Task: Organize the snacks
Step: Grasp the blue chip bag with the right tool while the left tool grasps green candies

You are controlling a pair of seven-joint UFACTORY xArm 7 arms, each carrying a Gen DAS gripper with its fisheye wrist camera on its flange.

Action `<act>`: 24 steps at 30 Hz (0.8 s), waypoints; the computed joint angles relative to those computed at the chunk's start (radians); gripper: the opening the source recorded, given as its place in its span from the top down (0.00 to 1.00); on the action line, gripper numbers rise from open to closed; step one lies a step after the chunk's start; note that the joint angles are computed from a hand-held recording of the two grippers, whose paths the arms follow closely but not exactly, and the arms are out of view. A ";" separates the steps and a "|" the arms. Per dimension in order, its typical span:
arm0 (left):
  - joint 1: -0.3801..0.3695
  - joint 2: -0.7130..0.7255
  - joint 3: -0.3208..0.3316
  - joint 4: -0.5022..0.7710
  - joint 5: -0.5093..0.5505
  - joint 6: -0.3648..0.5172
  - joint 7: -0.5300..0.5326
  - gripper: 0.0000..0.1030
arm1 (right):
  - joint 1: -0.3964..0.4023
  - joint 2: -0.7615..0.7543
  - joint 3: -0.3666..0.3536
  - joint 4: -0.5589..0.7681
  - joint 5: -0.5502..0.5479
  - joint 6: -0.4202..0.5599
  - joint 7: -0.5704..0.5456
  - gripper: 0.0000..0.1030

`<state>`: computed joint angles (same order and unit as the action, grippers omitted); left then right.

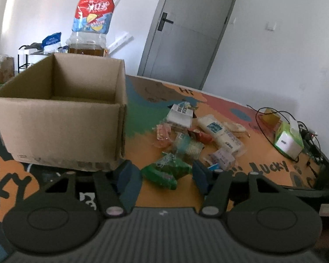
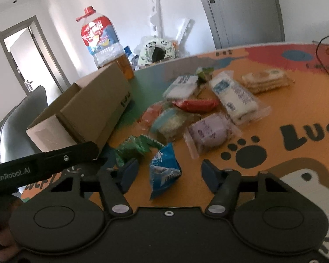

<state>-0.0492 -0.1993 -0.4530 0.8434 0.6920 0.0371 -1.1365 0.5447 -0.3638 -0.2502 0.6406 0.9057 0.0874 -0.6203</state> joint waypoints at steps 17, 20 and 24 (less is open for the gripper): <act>-0.125 0.205 0.095 0.189 0.250 0.051 -0.168 0.42 | -0.119 0.000 0.038 0.023 0.232 0.070 -0.199 0.69; -0.164 0.228 0.130 0.212 0.284 0.069 -0.193 0.42 | -0.155 0.002 0.065 0.023 0.211 0.060 -0.176 0.69; -0.212 0.250 0.172 0.224 0.253 0.091 -0.149 0.42 | -0.164 0.009 0.075 0.025 0.184 0.049 -0.149 0.69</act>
